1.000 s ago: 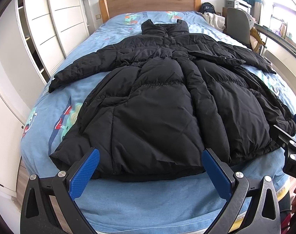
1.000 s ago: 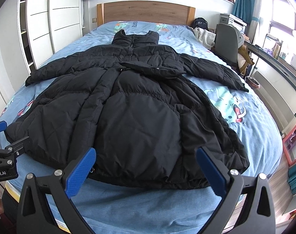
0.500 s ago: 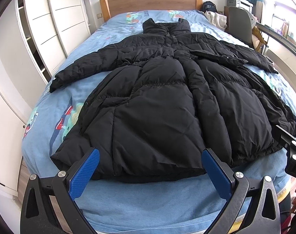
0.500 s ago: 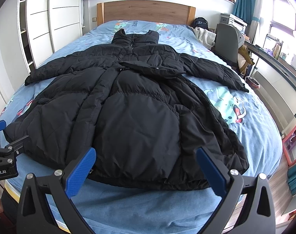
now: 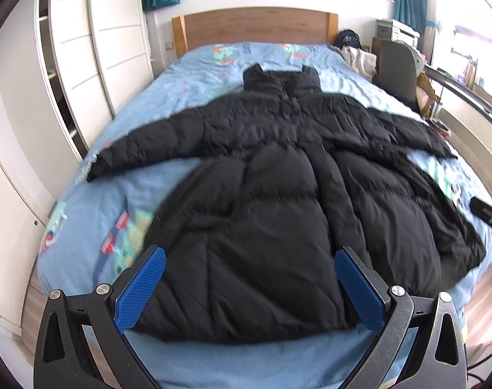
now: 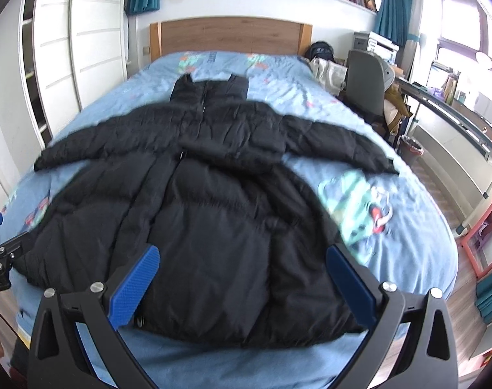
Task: Fold large clothes
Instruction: 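Move the right gripper to the sleeve cuff and grasp it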
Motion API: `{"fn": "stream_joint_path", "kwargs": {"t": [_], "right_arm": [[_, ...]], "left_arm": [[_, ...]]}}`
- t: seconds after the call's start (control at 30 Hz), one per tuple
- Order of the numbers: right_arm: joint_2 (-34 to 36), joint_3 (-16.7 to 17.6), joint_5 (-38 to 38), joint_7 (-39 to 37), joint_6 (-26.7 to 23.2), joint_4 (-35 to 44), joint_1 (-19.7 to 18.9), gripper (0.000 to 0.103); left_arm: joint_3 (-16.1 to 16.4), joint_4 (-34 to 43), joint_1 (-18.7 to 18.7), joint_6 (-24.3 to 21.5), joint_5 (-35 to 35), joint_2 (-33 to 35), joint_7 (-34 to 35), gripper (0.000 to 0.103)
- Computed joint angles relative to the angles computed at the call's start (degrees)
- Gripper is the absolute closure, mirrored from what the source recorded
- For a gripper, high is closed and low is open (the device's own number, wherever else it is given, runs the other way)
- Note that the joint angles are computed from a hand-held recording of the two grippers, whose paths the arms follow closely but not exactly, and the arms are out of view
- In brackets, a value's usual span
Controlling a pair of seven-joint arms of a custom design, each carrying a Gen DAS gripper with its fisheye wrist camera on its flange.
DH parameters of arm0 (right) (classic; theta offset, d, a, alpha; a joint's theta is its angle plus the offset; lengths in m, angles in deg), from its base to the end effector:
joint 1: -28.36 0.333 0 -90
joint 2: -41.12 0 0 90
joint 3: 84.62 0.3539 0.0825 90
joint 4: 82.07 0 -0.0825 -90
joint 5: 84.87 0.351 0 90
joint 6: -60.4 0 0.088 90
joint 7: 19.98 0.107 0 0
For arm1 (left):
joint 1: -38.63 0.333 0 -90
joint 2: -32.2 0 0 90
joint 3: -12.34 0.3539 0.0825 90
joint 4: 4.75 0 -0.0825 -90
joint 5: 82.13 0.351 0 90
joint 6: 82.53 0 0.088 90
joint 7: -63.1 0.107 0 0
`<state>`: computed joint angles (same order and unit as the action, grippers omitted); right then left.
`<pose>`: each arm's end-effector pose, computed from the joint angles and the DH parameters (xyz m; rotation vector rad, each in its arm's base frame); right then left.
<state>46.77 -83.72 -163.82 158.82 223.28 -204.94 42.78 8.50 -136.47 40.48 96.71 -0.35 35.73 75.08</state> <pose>0.5164 0.1948 0.4512 -1.6852 1.7637 -0.8807 0.4915 -0.1024 0.4223 -1.6740 1.8376 -0.7024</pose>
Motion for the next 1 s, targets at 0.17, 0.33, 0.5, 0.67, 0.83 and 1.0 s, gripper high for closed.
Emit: {"fn": "stream_joint_path", "kwargs": {"t": [0.17,0.33,0.5,0.67,0.83,1.0], "right_arm": [[1.4,-1.1,4.7,-6.2,0.7,5.6,-1.8,0.000],[6.9,-2.1,20.3,-20.9,-0.7,14.8,-4.0,0.000],[15.2,-2.9,33.6,-31.4,-1.8,25.8,-6.8,0.000],[26.6,1.4,51.9,-41.8,-1.4,37.6,-14.2,0.000],[35.3,6.2,65.9,-46.3,0.2,43.3,-20.9,0.000],[42.0,10.8,74.7,-48.4,3.4,46.6,-26.9,0.000]], "left_arm": [[0.1,3.5,1.1,-2.9,-16.1,0.4,13.1,0.000],[2.3,11.7,1.0,-6.7,-14.7,3.2,10.7,0.000],[2.2,20.0,2.0,-8.8,-21.5,8.1,15.8,0.000],[1.7,27.4,1.7,-12.0,-31.3,14.7,23.3,0.000],[2.8,34.0,-0.6,-17.2,-36.0,20.9,26.0,0.001],[2.6,39.3,-1.4,-19.4,-38.7,26.1,28.7,0.000]]}}
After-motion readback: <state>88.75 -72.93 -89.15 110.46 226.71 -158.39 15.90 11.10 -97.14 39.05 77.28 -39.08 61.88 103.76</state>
